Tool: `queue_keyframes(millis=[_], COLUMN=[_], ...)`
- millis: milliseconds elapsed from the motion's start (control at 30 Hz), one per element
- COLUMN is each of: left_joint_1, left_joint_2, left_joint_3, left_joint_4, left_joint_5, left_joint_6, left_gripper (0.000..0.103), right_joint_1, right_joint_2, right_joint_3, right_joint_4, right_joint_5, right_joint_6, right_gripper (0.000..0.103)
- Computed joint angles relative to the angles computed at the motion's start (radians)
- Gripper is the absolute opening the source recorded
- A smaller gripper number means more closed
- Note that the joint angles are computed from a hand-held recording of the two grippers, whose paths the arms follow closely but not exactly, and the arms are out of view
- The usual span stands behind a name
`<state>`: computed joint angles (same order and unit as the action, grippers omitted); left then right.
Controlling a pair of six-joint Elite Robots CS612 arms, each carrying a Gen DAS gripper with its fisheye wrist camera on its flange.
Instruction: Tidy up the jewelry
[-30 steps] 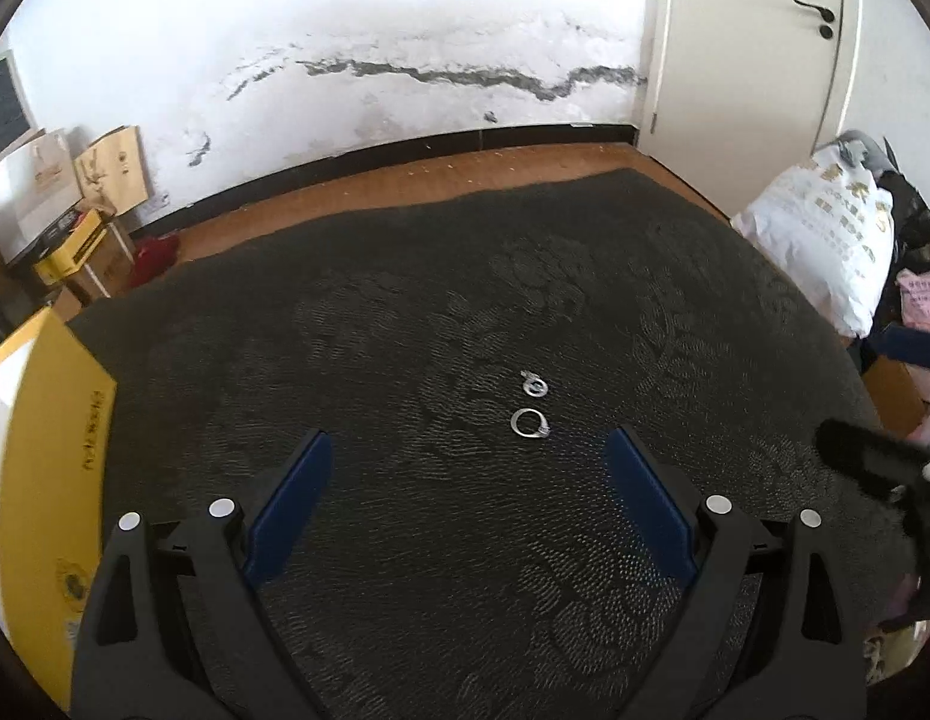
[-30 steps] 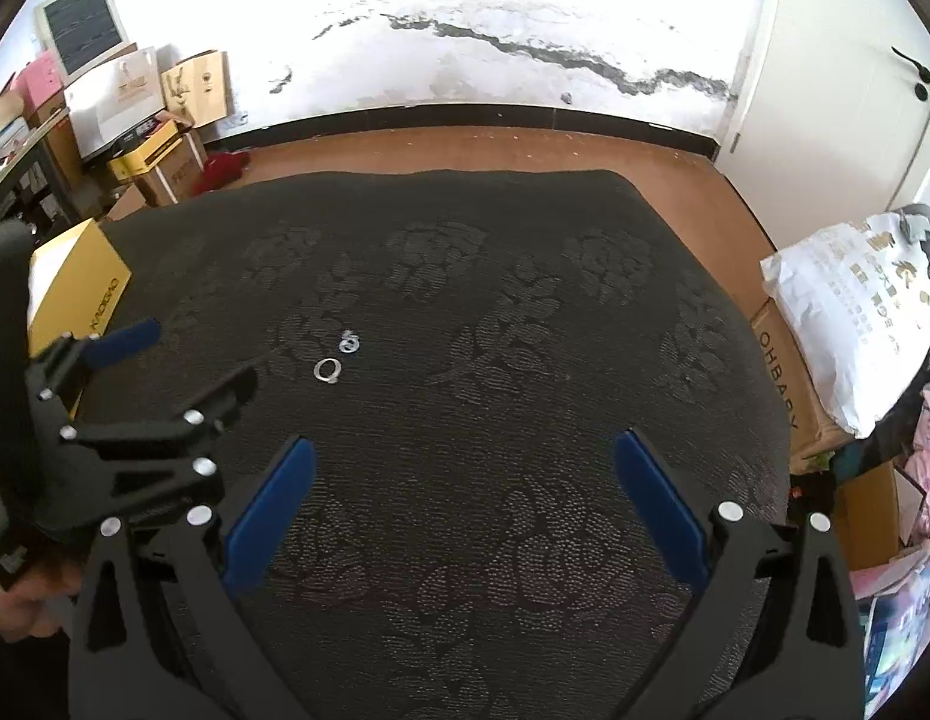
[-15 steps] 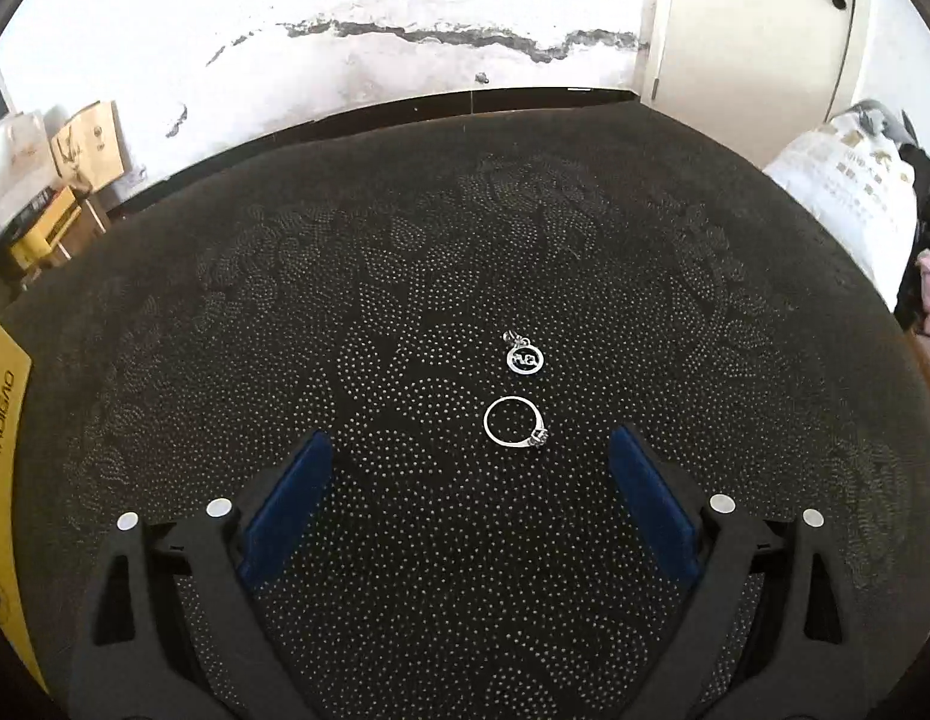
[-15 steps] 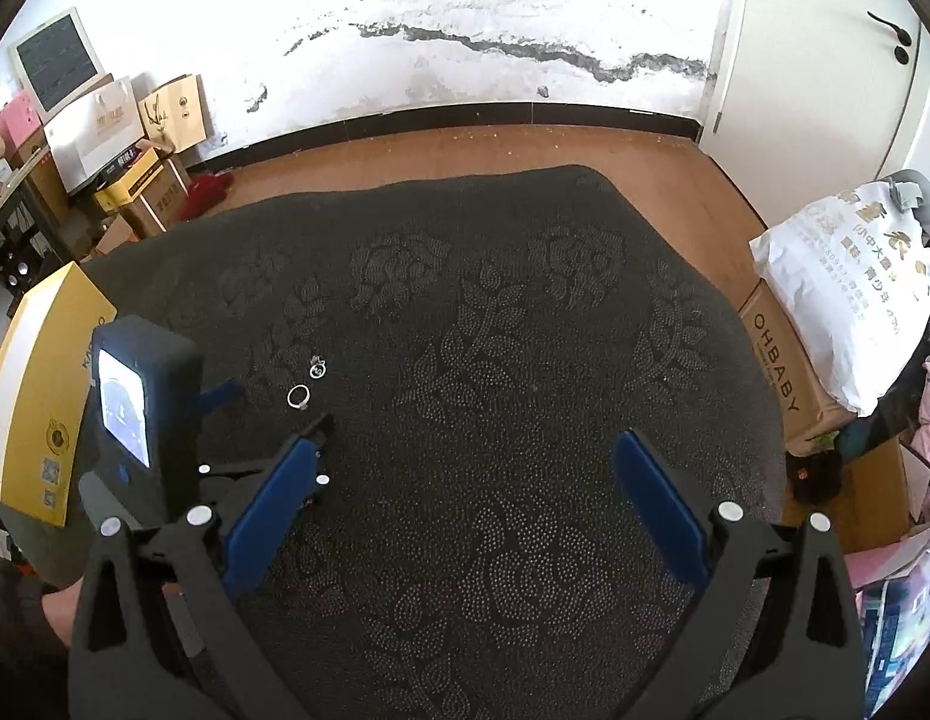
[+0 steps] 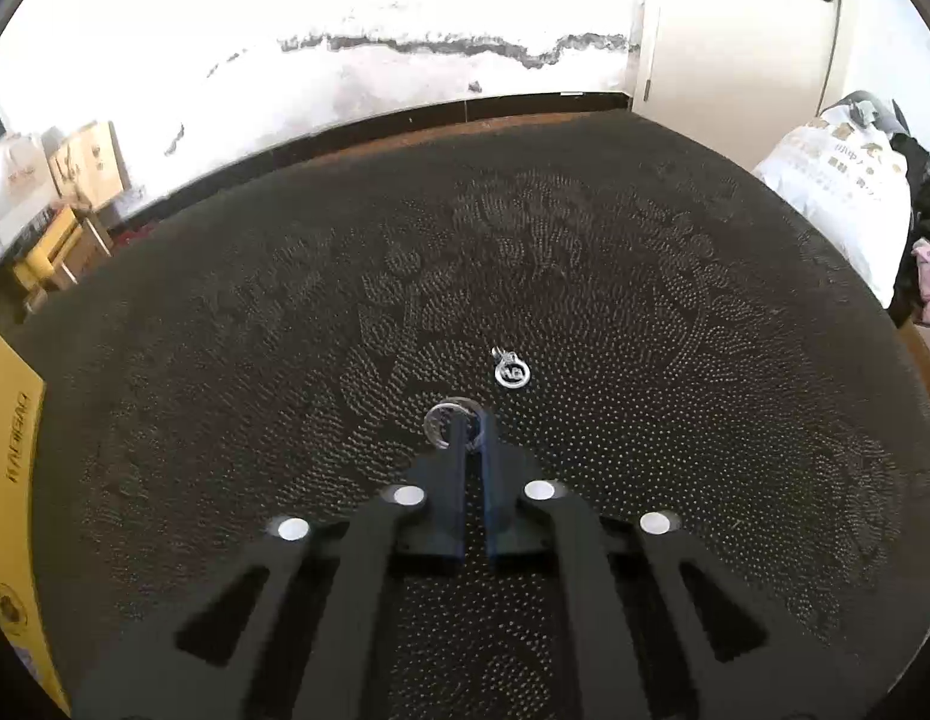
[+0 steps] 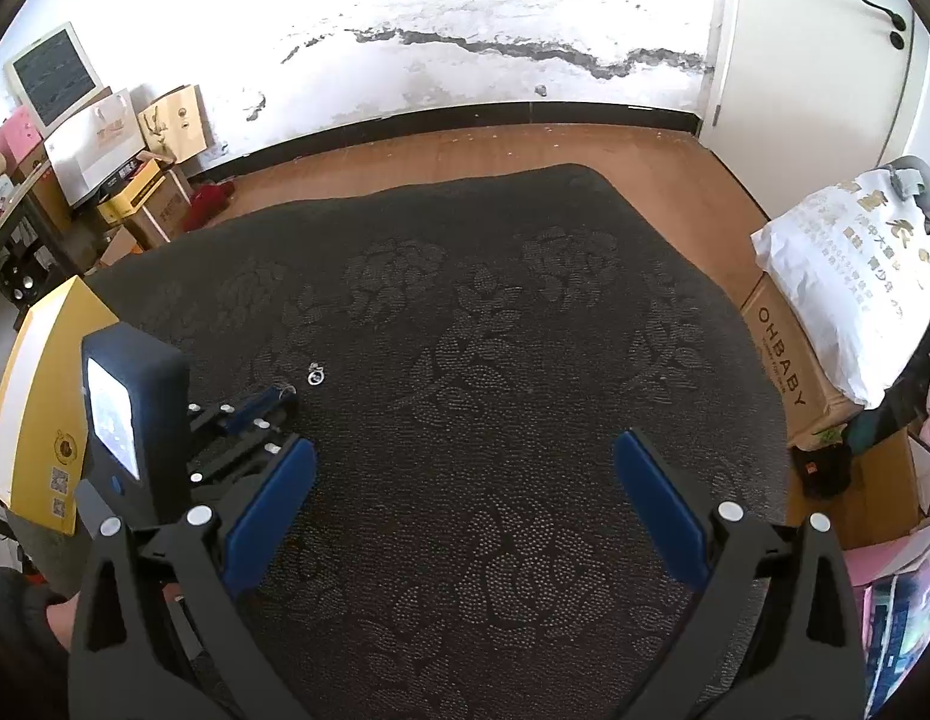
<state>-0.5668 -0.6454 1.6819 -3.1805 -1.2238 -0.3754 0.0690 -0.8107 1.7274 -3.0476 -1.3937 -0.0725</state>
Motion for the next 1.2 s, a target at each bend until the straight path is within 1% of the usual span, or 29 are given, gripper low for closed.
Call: queue_keyframes(millis=[100, 167, 233, 300, 333, 467, 567, 667, 733, 767, 833, 867, 900, 933, 967, 1000, 1033, 1067, 1100, 1133, 1200], left_joint_1=[0.008, 0.005, 0.011, 0.012, 0.013, 0.027, 0.037, 0.040, 0.045, 0.046, 0.045, 0.043, 0.038, 0.037, 0.037, 0.041, 0.049, 0.055, 0.055, 0.055, 0.058], left_joint_2=[-0.018, -0.026, -0.030, -0.029, -0.027, -0.031, -0.047, -0.039, -0.023, -0.015, -0.005, -0.001, 0.000, 0.000, 0.003, 0.004, 0.004, 0.005, 0.005, 0.003, -0.002], left_joint_3=[0.014, 0.028, 0.035, 0.043, 0.043, 0.044, 0.061, 0.047, 0.028, 0.017, 0.006, 0.008, 0.005, 0.002, 0.005, 0.004, -0.001, 0.001, 0.004, 0.006, 0.010], left_joint_4=[0.006, -0.015, -0.023, -0.054, -0.056, -0.054, -0.088, -0.071, -0.042, -0.013, 0.006, -0.018, -0.011, -0.002, -0.023, -0.026, -0.009, -0.018, -0.035, -0.032, -0.035], left_joint_5=[-0.043, -0.022, -0.035, -0.031, -0.035, -0.079, -0.099, -0.131, -0.172, -0.185, -0.191, -0.185, -0.159, -0.148, -0.135, -0.145, -0.177, -0.193, -0.185, -0.180, -0.198], left_joint_6=[-0.022, -0.003, 0.004, 0.029, 0.036, 0.015, 0.026, 0.050, 0.032, 0.030, 0.038, 0.045, 0.047, 0.041, 0.014, -0.004, -0.027, -0.039, -0.042, -0.043, -0.040], left_gripper=[0.000, 0.000, 0.000, 0.000, 0.000, 0.000, 0.000, 0.000, 0.004, 0.004, 0.019, 0.027, 0.063, 0.088, 0.089, 0.089, 0.088, 0.088, 0.087, 0.087, 0.087], right_joint_1=[0.008, 0.013, 0.017, 0.023, 0.025, 0.031, 0.037, 0.047, 0.050, 0.048, 0.041, 0.037, 0.035, 0.034, 0.032, 0.031, 0.029, 0.028, 0.027, 0.027, 0.025], right_joint_2=[0.013, 0.019, 0.026, 0.032, 0.035, 0.044, 0.055, 0.066, 0.067, 0.066, 0.064, 0.063, 0.063, 0.063, 0.064, 0.064, 0.065, 0.065, 0.065, 0.064, 0.063], right_joint_3=[-0.019, -0.031, -0.042, -0.050, -0.055, -0.067, -0.083, -0.099, -0.103, -0.102, -0.099, -0.097, -0.096, -0.097, -0.098, -0.098, -0.100, -0.101, -0.102, -0.103, -0.103], right_joint_4=[0.031, 0.051, 0.062, 0.071, 0.076, 0.074, 0.087, 0.105, 0.105, 0.099, 0.092, 0.088, 0.087, 0.089, 0.091, 0.090, 0.090, 0.092, 0.094, 0.092, 0.091], right_joint_5=[-0.005, -0.003, 0.004, -0.006, -0.008, -0.003, -0.008, -0.030, -0.046, -0.047, -0.046, -0.044, -0.044, -0.045, -0.043, -0.041, -0.037, -0.032, -0.028, -0.027, -0.015], right_joint_6=[-0.007, -0.005, -0.004, -0.006, -0.005, 0.002, -0.005, -0.017, -0.016, -0.012, -0.003, 0.003, 0.006, 0.010, 0.013, 0.016, 0.018, 0.018, 0.016, 0.015, 0.013], right_gripper=[0.097, 0.097, 0.097, 0.097, 0.097, 0.096, 0.096, 0.096, 0.096, 0.096, 0.096, 0.097, 0.097, 0.097, 0.097, 0.097, 0.097, 0.097, 0.097, 0.097, 0.097])
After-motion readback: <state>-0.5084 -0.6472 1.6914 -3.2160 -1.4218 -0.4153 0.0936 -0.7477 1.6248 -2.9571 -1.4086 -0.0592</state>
